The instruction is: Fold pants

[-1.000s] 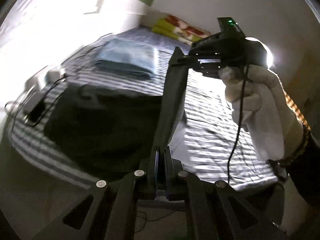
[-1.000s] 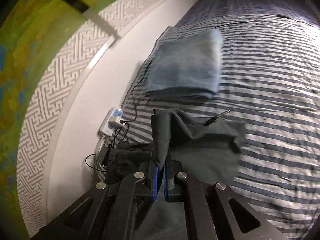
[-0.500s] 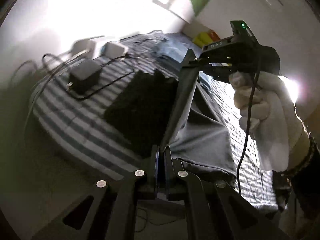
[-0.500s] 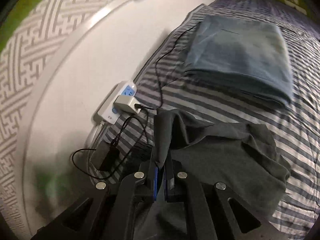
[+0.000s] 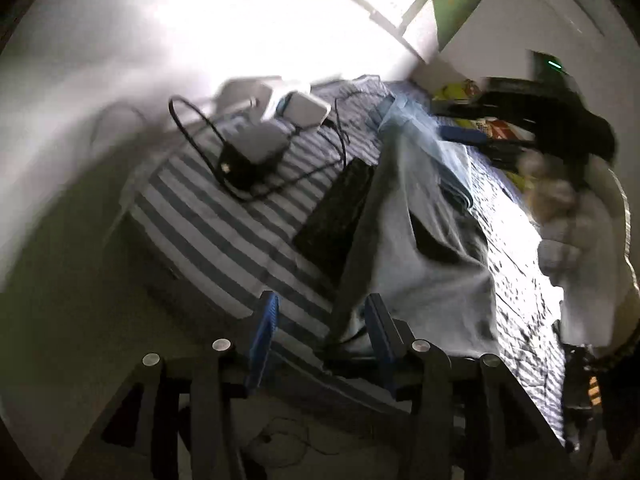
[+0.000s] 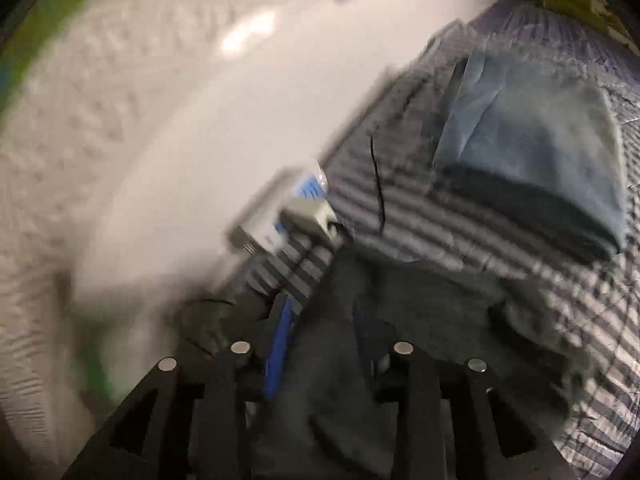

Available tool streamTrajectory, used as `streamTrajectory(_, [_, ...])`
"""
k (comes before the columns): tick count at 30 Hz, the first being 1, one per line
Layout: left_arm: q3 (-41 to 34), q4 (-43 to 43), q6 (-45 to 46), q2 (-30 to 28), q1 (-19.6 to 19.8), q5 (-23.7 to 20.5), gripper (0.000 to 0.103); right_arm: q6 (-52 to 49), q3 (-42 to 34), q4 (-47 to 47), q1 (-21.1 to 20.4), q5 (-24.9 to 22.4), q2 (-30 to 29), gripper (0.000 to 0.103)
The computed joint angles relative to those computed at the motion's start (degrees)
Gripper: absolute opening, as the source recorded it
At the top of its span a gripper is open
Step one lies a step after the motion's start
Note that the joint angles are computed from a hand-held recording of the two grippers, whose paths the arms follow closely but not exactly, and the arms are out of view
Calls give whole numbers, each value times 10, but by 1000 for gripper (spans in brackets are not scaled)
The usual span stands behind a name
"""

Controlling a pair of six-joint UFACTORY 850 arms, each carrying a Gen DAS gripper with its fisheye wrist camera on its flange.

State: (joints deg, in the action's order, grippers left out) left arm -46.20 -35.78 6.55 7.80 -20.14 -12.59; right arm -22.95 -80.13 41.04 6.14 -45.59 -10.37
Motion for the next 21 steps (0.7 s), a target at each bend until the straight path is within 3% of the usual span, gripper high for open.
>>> streamTrajectory(2, [-7,103,-94,8,-8,3,48,-51,25,49,-36,-17,36,31])
streamTrajectory(7, [-61,236,-175,-9,-39,-23,48,-175,169,155,-164,-83,157,31])
streamTrajectory(9, [-90,238,-150,-27,-58,-37,48,-219,251,159,-211,-91,218,31])
streamTrajectory(13, [-137,270,-152,-66,-111,-71,48,-253,370,114,-250,-99,297,31])
streamTrajectory(16, [-159,297,-161,-92,-161,-99,49,-252,406,111,-276,-127,303,31])
streamTrajectory(19, [-183,445,-253,-125,-225,-131,50,-244,383,123,-298,-132,264,31])
streamTrajectory(21, [-202,522,-291,-153,-262,-162,50,-246,351,140,-306,-147,223,40])
